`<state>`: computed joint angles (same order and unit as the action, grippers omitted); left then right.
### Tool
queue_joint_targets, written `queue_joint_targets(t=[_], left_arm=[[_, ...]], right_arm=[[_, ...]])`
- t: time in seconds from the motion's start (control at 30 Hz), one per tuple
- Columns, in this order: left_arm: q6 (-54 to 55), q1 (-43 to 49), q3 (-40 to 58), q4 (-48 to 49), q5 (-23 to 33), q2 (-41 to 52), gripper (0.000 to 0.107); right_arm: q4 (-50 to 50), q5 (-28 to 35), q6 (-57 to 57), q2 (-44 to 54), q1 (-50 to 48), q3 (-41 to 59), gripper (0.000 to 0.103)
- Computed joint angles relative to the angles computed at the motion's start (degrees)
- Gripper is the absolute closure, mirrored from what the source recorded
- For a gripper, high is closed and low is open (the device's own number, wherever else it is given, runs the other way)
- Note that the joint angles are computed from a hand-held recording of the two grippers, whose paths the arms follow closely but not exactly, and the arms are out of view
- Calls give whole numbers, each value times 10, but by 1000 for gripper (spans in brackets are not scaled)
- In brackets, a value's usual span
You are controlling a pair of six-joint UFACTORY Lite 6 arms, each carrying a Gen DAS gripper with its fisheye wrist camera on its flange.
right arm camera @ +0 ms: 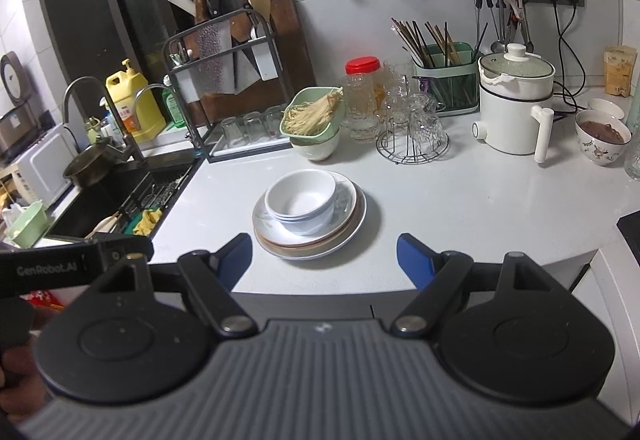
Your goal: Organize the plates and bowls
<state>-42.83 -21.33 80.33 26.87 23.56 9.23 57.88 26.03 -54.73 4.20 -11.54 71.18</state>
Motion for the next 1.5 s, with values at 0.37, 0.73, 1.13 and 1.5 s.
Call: queue_joint_targets(t=[0.37, 0.73, 1.13, 1.5], left_arm=[[32, 11, 1, -32, -2, -3, 9], [82, 18, 27, -76, 5, 9, 9], [54, 17, 41, -32, 19, 22, 9], [70, 27, 33, -46, 16, 17, 9]], right_arm=[[-10, -8, 15, 4, 11, 9, 22], [-37, -22, 47, 7, 22, 14, 22], [-58, -26, 74, 15, 30, 22, 22], [-71, -31, 88, 20, 38, 25, 22]])
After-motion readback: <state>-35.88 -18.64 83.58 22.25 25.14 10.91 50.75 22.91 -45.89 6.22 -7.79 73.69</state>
